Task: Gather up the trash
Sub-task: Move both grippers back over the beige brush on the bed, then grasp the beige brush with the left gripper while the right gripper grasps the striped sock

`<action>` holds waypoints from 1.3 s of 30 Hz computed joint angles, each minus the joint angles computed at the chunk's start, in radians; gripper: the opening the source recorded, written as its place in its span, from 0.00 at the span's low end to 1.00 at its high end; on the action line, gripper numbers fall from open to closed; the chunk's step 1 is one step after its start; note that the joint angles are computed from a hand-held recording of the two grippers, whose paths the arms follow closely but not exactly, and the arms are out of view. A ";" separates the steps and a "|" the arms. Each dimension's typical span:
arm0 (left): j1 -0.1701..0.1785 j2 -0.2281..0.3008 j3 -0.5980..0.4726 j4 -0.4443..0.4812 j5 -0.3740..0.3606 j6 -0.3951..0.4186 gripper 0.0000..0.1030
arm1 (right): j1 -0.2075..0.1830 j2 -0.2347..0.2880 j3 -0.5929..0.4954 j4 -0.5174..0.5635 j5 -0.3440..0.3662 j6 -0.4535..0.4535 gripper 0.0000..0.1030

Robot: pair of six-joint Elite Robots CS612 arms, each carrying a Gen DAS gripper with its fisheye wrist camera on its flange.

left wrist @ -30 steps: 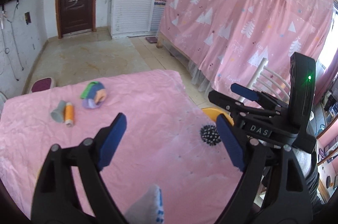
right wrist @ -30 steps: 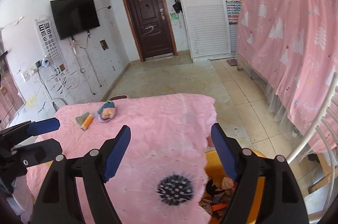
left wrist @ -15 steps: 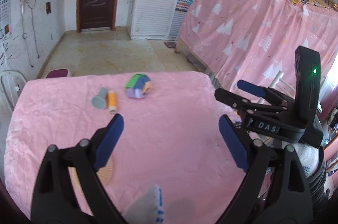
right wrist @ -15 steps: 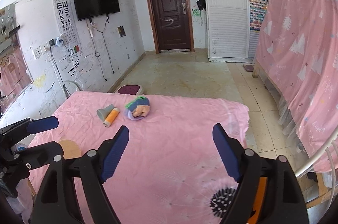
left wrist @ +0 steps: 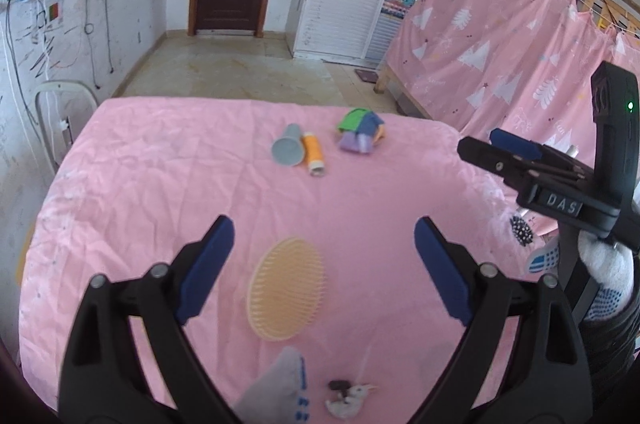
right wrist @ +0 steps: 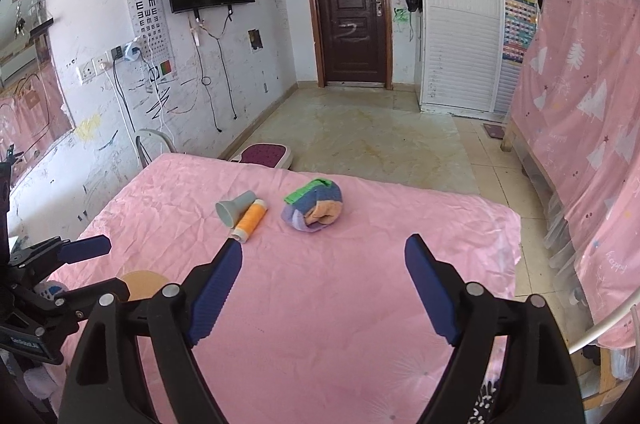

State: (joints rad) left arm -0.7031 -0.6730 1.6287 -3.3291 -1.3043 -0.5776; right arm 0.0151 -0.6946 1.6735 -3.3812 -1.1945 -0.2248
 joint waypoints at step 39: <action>0.064 0.041 -0.044 0.071 -0.134 0.013 0.27 | 0.054 0.158 -0.327 0.330 -0.079 -0.002 0.76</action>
State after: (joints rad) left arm -0.6395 -0.6317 1.5850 -3.2584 -1.4386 -0.5649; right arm 0.0690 -0.5362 1.3469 -3.0515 -1.2739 -0.2267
